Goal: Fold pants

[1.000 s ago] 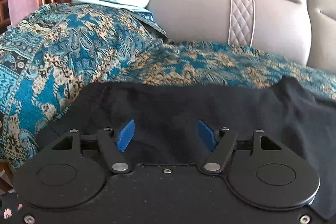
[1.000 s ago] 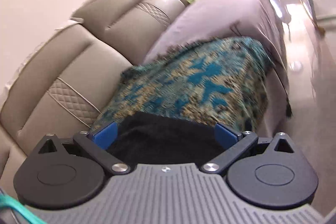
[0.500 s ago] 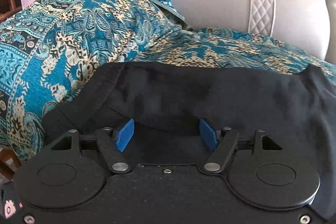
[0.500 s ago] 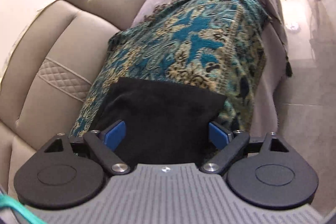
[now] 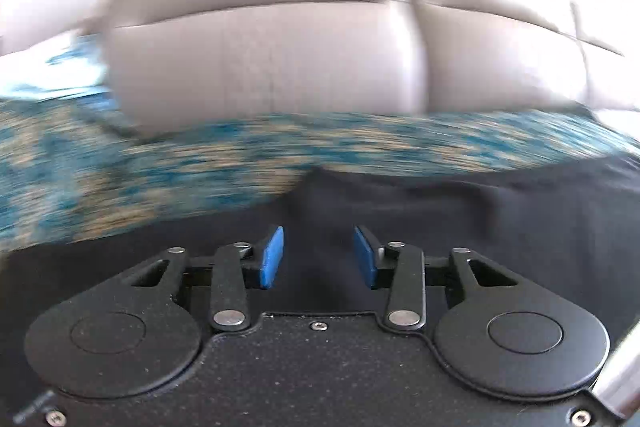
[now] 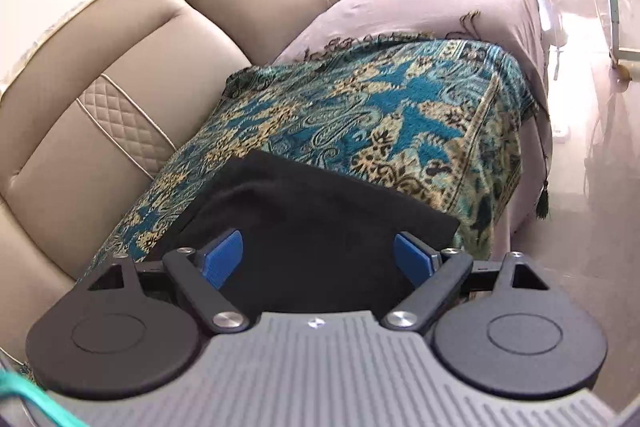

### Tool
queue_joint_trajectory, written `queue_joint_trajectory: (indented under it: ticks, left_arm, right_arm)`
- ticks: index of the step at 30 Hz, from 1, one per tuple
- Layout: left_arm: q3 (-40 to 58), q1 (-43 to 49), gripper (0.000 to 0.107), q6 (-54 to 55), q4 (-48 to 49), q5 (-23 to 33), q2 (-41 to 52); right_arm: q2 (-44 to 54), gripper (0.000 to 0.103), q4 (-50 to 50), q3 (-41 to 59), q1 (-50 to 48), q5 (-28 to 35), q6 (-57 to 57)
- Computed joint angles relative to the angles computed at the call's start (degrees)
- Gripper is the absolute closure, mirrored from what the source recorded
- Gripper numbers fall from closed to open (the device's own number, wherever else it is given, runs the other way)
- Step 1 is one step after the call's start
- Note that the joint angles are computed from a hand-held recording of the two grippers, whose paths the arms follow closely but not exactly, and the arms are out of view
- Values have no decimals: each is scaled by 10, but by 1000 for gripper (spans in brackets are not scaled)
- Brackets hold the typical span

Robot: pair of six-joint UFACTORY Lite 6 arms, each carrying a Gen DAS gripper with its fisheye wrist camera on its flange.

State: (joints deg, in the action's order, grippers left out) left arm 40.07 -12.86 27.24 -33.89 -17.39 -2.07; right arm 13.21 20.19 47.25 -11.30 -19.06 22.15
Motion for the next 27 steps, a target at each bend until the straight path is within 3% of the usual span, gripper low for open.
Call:
queue_joint_trajectory:
  ticks: [4,5,9,11,15,20,23,27]
  left_arm:
    - [161,-38,77,46,-38,19,183]
    - [202,-38,81,88,-85,24,224]
    - [318,-24,80,158,-190,-25,338]
    - [385,-7,80,244,-287,-17,389]
    - [461,19,80,313,-347,10,439]
    - [454,-17,80,303,-294,-76,462]
    - [465,-23,80,313,-309,-76,467]
    - [465,-17,80,299,-301,-65,465]
  right_arm:
    - [10,13,-50,5,-9,-1,56]
    - [10,13,-64,2,-12,-3,71]
    - [3,13,-124,-13,-28,-14,126]
    - [-1,13,-177,-22,-44,-19,177]
    - [-7,11,-306,-38,-81,-46,302]
    - [-15,11,-376,-57,-122,-71,386]
    - [-7,11,-477,-61,-156,-94,472]
    - [8,11,-506,-36,-151,-36,473]
